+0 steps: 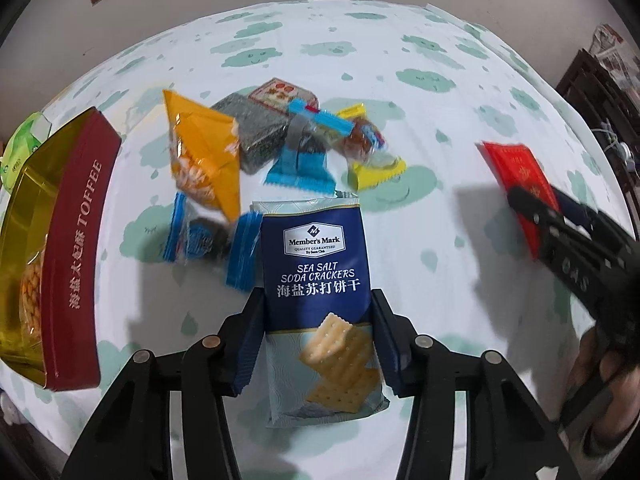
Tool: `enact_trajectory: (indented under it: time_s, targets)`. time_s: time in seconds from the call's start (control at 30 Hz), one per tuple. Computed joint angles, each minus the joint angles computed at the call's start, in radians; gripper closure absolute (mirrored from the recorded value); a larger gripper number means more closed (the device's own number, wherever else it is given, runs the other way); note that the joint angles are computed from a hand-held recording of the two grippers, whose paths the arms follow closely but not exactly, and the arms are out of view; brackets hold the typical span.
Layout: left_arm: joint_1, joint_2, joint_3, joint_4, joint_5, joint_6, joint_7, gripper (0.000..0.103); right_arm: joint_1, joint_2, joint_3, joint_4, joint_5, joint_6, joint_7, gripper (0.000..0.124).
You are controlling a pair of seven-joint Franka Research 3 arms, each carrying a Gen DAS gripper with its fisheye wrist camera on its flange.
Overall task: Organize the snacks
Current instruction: 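Lower the cracker pack into the tin and open the left gripper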
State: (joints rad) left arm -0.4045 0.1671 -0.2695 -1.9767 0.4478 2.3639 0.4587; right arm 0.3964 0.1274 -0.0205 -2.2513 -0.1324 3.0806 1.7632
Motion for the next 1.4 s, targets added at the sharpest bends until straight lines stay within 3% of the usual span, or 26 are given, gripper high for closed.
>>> enact_trajectory:
  time_s: [0.23,0.6,1.0,1.4]
  targets:
    - [0.013,-0.074,-0.016,-0.086,-0.066,0.062,0.068,0.057,0.041,0.003,-0.050,0.010,-0.123,-0.016,0.100,0.074]
    - [0.032,-0.231,-0.022,-0.180,-0.048,0.121,0.114,0.057,0.019,0.003,-0.032,0.013,-0.164,-0.021,0.133,0.074]
    - [0.126,-0.396,-0.008,-0.274,0.068,-0.004,0.042,0.057,0.017,0.004,-0.029,0.015,-0.173,-0.023,0.141,0.074]
    - [0.228,-0.513,0.046,-0.427,0.040,-0.066,0.076,0.057,0.017,0.005,-0.030,0.016,-0.177,-0.024,0.144,0.074]
